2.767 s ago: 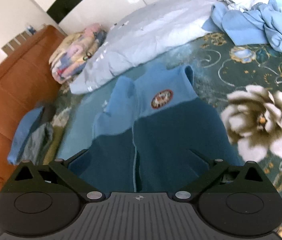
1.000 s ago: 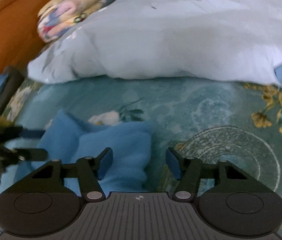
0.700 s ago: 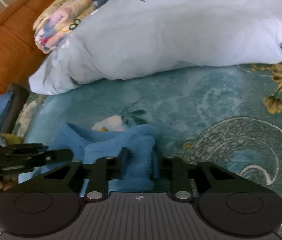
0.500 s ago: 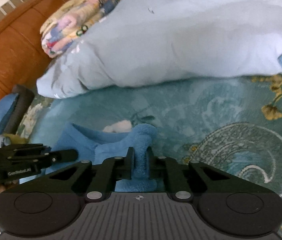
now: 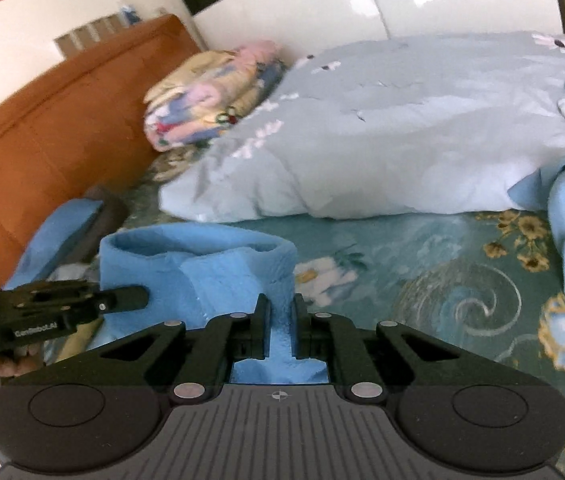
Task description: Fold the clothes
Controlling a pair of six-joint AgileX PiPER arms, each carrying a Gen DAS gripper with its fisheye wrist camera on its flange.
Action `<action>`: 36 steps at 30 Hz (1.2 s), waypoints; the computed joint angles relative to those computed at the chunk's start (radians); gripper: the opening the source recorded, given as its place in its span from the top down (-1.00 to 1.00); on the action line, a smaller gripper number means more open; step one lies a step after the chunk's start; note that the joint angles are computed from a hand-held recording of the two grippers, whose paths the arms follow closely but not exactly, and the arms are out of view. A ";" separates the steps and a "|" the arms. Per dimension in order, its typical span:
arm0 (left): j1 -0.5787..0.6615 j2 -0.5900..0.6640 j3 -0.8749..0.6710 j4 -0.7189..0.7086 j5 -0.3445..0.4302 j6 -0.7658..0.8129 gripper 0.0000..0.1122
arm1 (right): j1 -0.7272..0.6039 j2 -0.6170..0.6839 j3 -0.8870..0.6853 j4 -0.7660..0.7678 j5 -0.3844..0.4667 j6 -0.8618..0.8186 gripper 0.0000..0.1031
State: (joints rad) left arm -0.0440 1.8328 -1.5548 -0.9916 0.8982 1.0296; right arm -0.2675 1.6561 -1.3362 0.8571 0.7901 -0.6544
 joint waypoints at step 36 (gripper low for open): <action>0.495 -0.945 1.292 -0.126 0.105 0.725 0.85 | 0.541 -1.020 1.010 -0.619 -0.236 0.981 0.85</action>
State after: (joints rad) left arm 0.4506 0.8877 -0.2625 -1.1171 1.0028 1.7548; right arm 0.2734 0.6365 -0.3261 0.2384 0.5538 0.3266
